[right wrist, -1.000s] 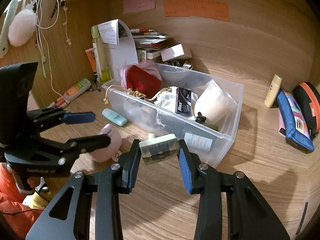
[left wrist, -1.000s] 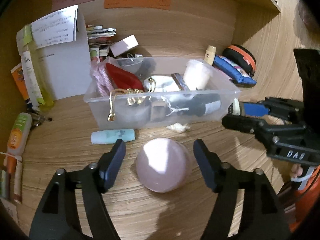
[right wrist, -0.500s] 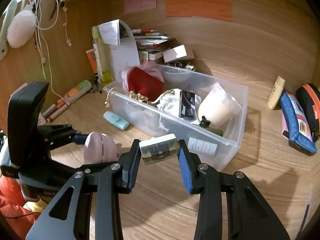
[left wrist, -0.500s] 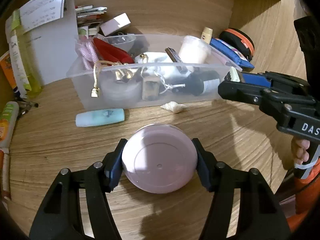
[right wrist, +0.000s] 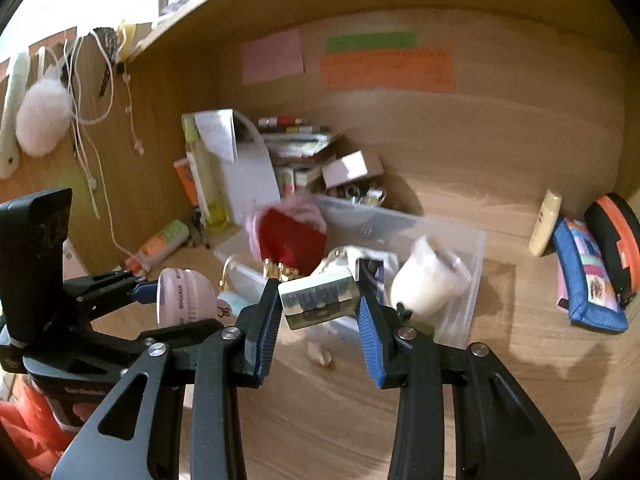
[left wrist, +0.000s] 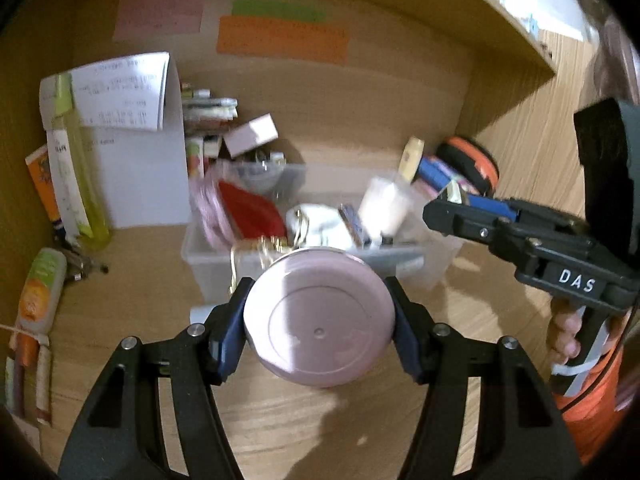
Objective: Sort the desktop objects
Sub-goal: 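Carry the pink compact and cream-green block over the clear box with both grippers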
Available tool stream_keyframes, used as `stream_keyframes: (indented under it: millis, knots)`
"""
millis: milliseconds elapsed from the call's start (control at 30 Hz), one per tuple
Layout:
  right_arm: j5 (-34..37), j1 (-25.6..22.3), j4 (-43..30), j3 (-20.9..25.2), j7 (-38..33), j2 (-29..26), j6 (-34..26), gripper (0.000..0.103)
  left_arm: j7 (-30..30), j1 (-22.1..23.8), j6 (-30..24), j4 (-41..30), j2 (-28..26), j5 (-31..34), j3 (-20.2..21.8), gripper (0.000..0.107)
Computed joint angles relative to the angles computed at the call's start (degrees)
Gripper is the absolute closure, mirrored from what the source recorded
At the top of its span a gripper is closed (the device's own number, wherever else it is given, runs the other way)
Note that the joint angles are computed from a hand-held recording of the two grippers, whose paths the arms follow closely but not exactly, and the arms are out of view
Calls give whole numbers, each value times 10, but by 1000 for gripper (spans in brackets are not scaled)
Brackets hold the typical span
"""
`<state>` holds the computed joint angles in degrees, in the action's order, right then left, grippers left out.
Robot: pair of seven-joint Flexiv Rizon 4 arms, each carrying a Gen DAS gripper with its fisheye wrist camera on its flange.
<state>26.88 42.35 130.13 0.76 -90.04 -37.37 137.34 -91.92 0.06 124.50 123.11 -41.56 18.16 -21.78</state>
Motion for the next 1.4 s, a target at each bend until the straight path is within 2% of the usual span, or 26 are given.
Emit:
stream_keyframes:
  millis: [233,500,667,733,867,967,1200,1300,1400]
  knots:
    - [0,-12,-7,2,4,16,8,70,-23,49,-13,-23,3,30,-50,44]
    - [3,-18,-32,-11,-2,20,-16,70,-22,33,-38,-60,9,10,-43,44]
    - [22,-10,-62,-35,-7,17,-46,70,-11,26,-63,-89,0,-10,-43,44]
    - [11,-22,-71,-31,3,13,-54,70,-3,23,-76,-101,-5,-20,-44,44]
    - [46,12,-100,-74,-7,-2,-91,70,13,26,-102,-121,-20,-37,-53,44]
    - [27,-1,-111,-70,12,-16,-106,70,27,27,-117,-132,-31,-51,-60,44]
    - [10,25,-136,-118,39,-54,-154,70,63,27,-156,-162,-63,-87,-75,44]
    - [36,86,-146,-189,46,-79,-181,70,83,34,-173,-172,-79,-97,-88,44]
    - [33,111,-148,-225,65,-96,-196,70,101,35,-184,-178,-90,-109,-96,44]
